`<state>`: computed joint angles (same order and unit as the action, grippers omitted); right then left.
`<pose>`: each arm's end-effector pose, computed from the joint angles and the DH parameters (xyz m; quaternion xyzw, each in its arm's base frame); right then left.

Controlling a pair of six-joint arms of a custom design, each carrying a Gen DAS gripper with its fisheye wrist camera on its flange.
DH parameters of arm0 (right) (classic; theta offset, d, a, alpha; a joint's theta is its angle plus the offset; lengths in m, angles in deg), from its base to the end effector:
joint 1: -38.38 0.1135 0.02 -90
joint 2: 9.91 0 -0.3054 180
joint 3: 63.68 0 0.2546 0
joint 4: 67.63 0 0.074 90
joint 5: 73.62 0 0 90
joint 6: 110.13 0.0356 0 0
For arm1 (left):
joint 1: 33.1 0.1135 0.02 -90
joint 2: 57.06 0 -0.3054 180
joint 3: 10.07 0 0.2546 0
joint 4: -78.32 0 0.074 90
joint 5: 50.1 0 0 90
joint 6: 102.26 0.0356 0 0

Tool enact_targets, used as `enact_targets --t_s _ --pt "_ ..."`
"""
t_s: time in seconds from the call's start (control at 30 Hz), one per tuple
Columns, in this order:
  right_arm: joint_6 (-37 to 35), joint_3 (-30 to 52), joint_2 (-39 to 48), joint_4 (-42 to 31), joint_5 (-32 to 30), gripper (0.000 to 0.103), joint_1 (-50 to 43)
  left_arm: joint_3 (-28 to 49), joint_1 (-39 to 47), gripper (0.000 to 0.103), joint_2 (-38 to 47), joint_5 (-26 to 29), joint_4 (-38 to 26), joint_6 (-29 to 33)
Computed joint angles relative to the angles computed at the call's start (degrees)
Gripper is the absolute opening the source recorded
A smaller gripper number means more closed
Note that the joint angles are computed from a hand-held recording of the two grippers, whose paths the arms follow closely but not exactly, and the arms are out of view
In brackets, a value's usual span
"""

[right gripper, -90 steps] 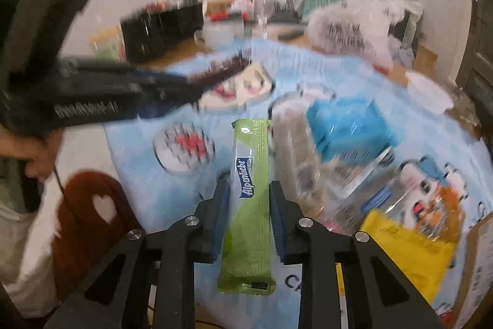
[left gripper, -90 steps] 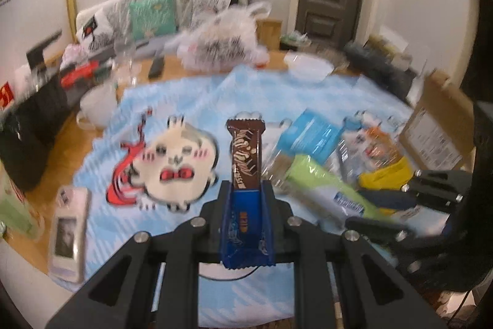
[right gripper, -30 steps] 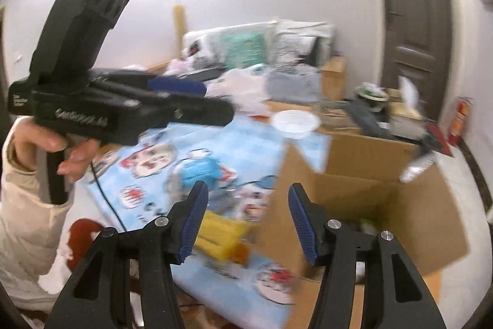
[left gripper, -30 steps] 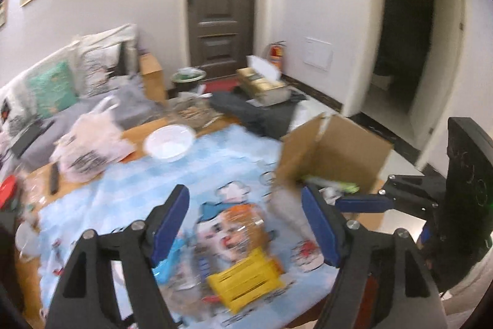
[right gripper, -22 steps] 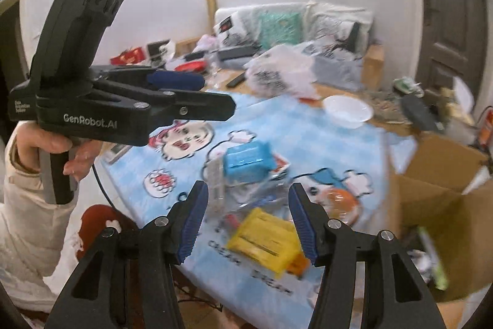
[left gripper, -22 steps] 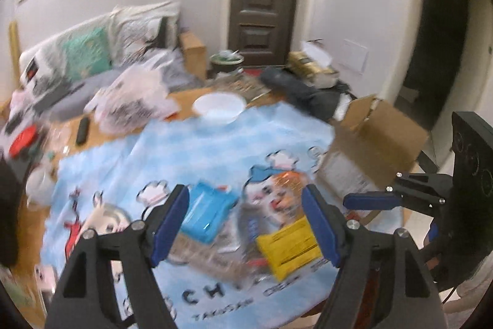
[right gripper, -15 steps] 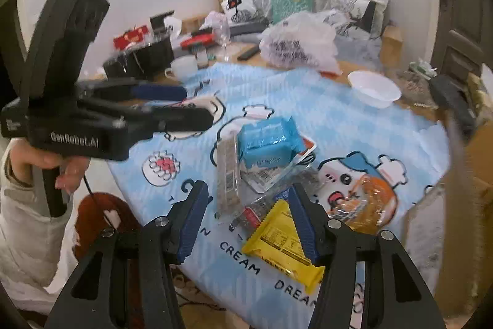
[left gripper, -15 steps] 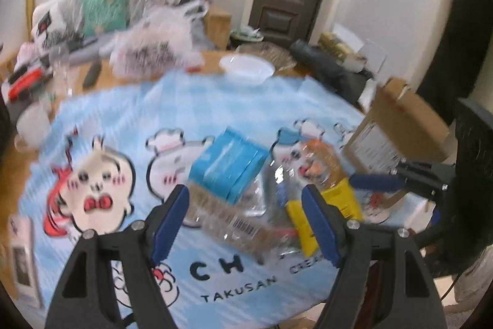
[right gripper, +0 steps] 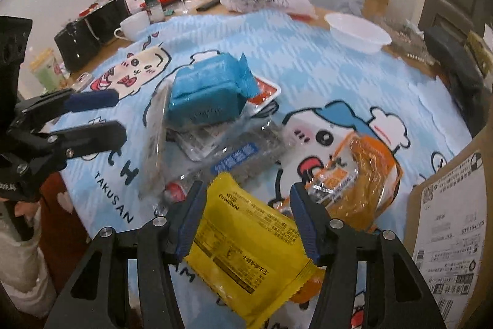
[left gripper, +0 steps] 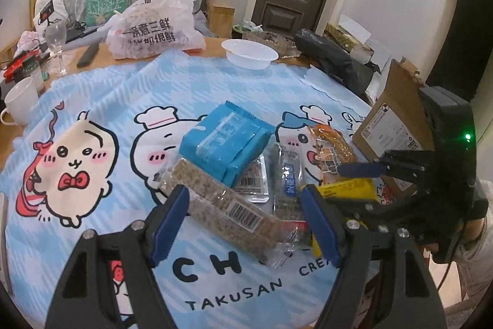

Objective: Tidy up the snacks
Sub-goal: 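Grasp the yellow biscuit pack with the right gripper while the left grasps the granola bar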

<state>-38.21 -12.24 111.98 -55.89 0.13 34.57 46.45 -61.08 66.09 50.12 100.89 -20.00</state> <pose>0.3227 -0.0115 0.0404 -0.1562 0.9412 0.0829 0.2880 0.3206 -0.1775 0.0597 0.1954 0.8967 -0.1973 0.3448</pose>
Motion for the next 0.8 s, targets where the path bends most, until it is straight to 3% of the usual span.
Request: enact_targets --t_s 0.23,0.37,0.63,0.8 --pt "-3.6 -3.1 -4.2 -5.7 -2.0 0.068 -1.2 -0.9 -0.4 0.072 -1.2 0.4 0.7 0.6" --pt "-8.4 -5.3 -4.7 -7.2 -1.5 0.070 -0.6 -0.7 -0.5 0.072 -0.9 0.3 0.3 0.4" --pt "-6.6 -10.5 -2.0 3.8 2.0 0.070 3.2 1.7 -1.3 0.072 1.8 -1.3 -3.2 -1.2" --pt "-5.1 -12.1 -2.9 5.2 3.8 0.069 4.5 4.5 -2.2 0.072 4.4 -4.3 -4.8 -3.4"
